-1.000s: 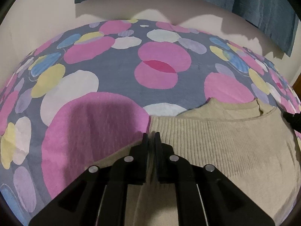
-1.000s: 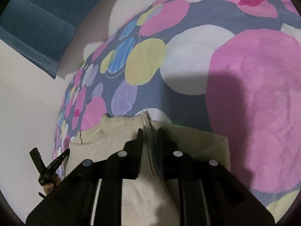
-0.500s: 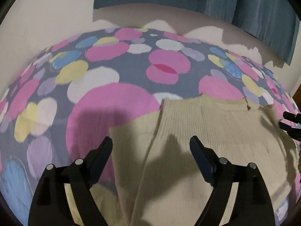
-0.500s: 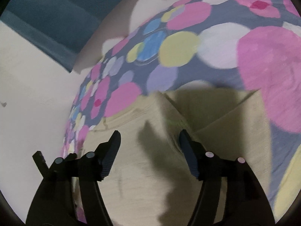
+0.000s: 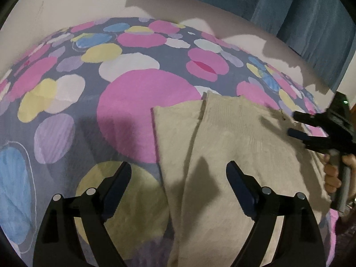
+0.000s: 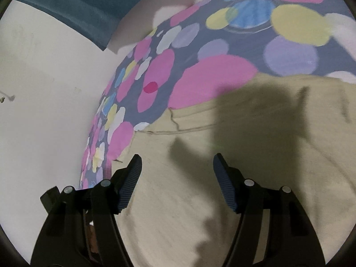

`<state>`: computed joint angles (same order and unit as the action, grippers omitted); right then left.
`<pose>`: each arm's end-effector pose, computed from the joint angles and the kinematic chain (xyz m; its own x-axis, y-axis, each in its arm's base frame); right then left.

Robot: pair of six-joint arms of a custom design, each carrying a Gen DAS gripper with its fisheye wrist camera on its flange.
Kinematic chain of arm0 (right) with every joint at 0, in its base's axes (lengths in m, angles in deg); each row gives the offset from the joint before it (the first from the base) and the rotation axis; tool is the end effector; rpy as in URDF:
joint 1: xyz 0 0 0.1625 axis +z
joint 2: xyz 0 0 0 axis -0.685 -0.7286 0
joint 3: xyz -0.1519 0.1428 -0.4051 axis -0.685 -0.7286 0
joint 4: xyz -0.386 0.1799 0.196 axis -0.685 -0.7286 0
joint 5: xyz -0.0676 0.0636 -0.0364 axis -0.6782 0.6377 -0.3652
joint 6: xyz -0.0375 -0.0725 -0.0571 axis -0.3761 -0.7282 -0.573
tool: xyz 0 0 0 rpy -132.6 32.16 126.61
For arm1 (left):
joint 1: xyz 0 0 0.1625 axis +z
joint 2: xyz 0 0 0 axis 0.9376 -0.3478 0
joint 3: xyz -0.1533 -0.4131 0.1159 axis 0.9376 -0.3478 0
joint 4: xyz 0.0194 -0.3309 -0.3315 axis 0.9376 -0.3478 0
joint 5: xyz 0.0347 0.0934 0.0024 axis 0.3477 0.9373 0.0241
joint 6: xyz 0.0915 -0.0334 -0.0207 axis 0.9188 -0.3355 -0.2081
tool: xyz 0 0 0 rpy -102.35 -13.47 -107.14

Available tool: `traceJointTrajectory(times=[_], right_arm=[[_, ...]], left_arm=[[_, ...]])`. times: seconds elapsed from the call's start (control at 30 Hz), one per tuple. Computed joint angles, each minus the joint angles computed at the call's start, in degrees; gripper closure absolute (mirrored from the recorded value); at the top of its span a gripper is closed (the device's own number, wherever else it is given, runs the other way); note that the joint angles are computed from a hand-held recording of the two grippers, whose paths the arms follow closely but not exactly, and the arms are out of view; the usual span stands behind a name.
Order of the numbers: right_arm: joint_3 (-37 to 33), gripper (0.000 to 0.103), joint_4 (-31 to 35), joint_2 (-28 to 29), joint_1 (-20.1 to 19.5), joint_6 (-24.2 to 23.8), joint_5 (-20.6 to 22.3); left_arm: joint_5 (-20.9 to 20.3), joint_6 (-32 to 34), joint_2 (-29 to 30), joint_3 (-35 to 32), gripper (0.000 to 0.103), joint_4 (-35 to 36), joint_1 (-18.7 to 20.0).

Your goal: Fold small clothes

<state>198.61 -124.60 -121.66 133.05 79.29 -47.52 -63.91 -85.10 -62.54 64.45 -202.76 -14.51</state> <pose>0.1390 -0.6515 0.1578 -0.9952 0.0207 -0.0958 0.0608 0.8974 -0.4370 -0.1333 -0.5320 0.2248 -0.8472 0.1383 -0.5129 0.3940 0.8113 -0.4319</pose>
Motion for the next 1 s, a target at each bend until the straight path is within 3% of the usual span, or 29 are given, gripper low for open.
traceJointTrajectory(times=[0.13, 0.4, 0.77, 0.93, 1.0], right_arm=[[-0.69, 0.036, -1.06, 2.15, -0.02, 1.33, -1.20], [4.27, 0.036, -2.51, -1.80, 2.12, 2.13, -4.41], [21.22, 0.035, -9.63, -11.93, 3.92, 2.97, 0.36], [24.89, 0.035, -11.33, -11.48, 3.94, 3.17, -0.52], [25.85, 0.035, -14.80, -10.33, 3.28, 1.78, 0.29]], left_arm=[[-3.52, -2.89, -0.64, -0.12, 0.017, 1.86, 1.99], [-2.00, 0.28, 0.39, 0.70, 0.015, 0.58, 1.76], [-5.36, 1.73, 0.04, -0.11, 0.008, 2.10, 3.07], [-7.08, 1.56, -0.11, -0.78, 0.005, 3.47, 3.63], [-7.56, 1.28, -0.16, -1.30, 0.005, 4.86, 3.79]])
